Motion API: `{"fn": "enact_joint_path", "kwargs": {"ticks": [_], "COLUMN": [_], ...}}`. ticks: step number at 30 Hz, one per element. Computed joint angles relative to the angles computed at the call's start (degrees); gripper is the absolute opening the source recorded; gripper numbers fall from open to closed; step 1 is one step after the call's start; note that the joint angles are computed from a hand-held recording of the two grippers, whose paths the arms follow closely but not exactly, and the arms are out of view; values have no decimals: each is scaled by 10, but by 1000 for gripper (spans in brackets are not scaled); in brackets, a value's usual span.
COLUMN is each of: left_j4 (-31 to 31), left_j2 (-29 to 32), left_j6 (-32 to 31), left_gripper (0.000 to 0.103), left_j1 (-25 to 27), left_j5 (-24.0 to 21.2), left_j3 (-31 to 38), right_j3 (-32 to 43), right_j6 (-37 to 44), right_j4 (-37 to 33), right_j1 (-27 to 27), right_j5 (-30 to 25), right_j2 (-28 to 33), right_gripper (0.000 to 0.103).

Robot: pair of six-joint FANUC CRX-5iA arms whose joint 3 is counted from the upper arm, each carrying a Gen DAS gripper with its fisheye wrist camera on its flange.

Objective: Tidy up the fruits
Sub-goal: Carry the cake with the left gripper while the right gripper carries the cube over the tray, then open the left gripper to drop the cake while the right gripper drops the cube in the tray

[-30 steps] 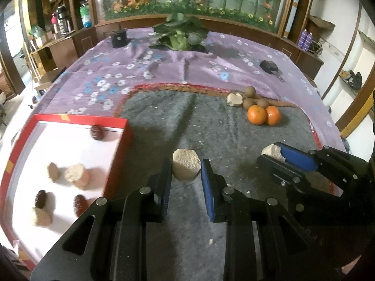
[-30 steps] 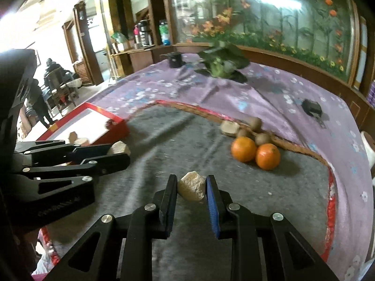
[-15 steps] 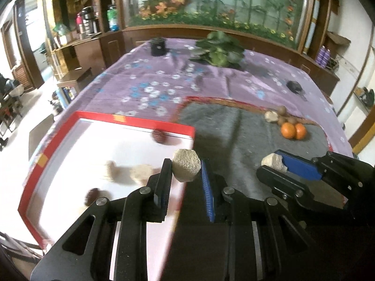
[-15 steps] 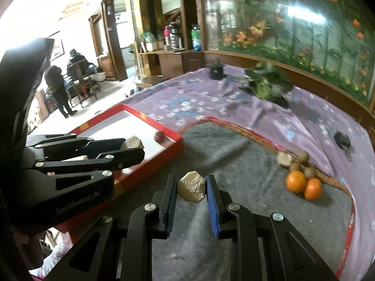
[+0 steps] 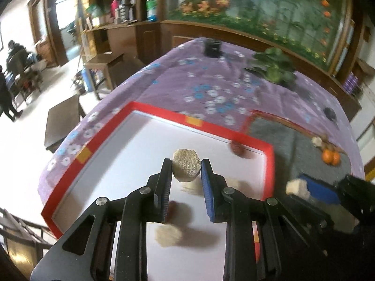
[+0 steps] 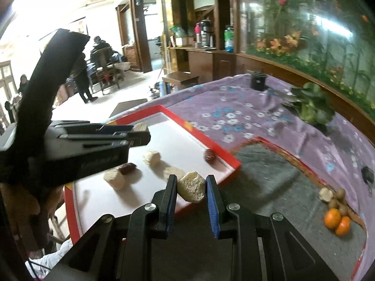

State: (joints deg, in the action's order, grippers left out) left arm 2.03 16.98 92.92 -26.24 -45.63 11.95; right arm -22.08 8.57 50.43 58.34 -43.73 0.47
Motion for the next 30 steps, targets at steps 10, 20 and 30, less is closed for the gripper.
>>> {"fn": "enact_joint_path", "kwargs": {"ticks": [10, 20, 30], "left_j4": [9, -19, -20], "left_j2": [31, 49, 40], "left_j6": [16, 44, 60], "left_gripper": [24, 24, 58], "left_j1": [33, 31, 31], "left_j5": [-30, -60, -54], "left_j3": [15, 39, 33], "right_j3": [72, 127, 76], "right_j6": [115, 206, 153], "right_j4": [-85, -171, -149], "right_j1": [-8, -19, -25], "right_j5": [47, 53, 114], "right_j2": [66, 121, 83], "right_gripper": [24, 23, 36]}}
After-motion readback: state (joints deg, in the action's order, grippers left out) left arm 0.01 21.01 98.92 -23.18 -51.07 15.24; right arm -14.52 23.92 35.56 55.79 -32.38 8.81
